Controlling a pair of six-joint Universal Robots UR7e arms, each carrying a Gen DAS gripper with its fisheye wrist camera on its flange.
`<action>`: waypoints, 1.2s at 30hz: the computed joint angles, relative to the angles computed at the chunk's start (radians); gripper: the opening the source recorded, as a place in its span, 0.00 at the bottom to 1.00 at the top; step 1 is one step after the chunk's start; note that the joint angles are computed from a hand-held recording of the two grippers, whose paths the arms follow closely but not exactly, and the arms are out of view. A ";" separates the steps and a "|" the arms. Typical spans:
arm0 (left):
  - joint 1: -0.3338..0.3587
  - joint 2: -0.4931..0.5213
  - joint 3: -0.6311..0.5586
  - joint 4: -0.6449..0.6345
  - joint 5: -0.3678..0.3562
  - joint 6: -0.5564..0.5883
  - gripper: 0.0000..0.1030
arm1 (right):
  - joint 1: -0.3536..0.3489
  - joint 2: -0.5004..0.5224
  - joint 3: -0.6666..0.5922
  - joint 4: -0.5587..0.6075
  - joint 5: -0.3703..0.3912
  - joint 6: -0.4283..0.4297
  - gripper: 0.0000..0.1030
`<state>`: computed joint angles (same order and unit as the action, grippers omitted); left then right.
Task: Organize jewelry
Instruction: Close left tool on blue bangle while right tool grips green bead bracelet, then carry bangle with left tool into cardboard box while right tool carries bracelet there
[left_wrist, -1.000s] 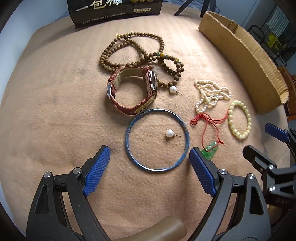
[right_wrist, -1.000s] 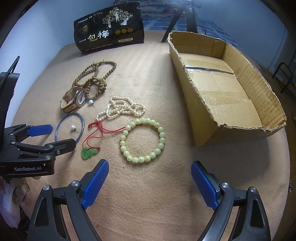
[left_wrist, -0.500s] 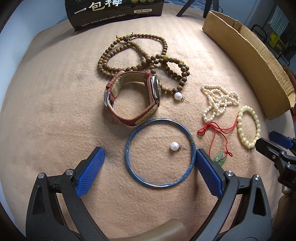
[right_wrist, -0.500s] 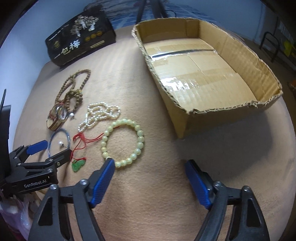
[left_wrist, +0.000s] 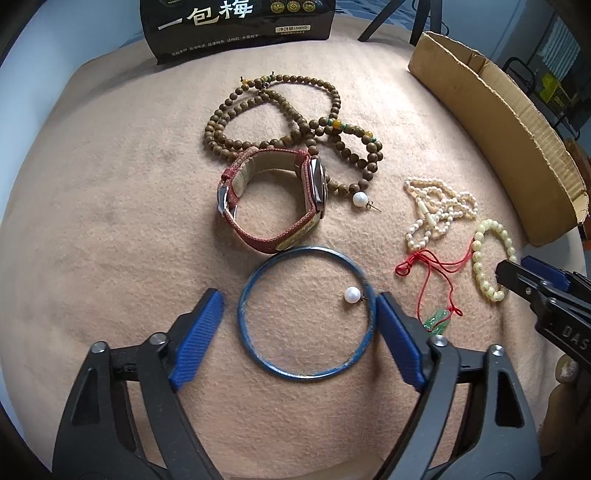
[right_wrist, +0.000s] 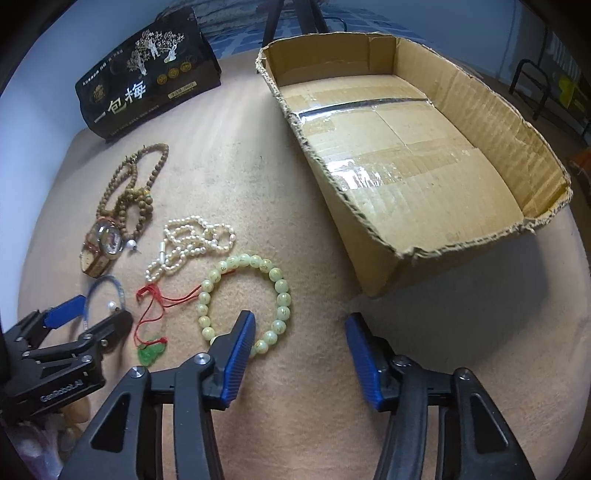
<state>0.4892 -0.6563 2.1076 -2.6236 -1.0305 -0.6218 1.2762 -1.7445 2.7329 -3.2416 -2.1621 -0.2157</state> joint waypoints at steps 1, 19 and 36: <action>0.001 -0.006 0.003 0.000 0.000 0.001 0.76 | 0.012 0.018 -0.001 -0.017 -0.013 -0.007 0.43; 0.018 -0.111 0.079 -0.032 -0.029 -0.031 0.72 | 0.104 -0.043 0.002 0.000 0.010 -0.083 0.05; -0.070 -0.140 0.082 -0.115 -0.022 -0.016 0.72 | 0.234 -0.128 -0.041 0.016 -0.012 -0.103 0.05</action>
<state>0.4188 -0.7960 2.1901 -2.7385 -1.0527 -0.6374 1.5105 -1.8720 2.6924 -3.2252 -2.1740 -0.3184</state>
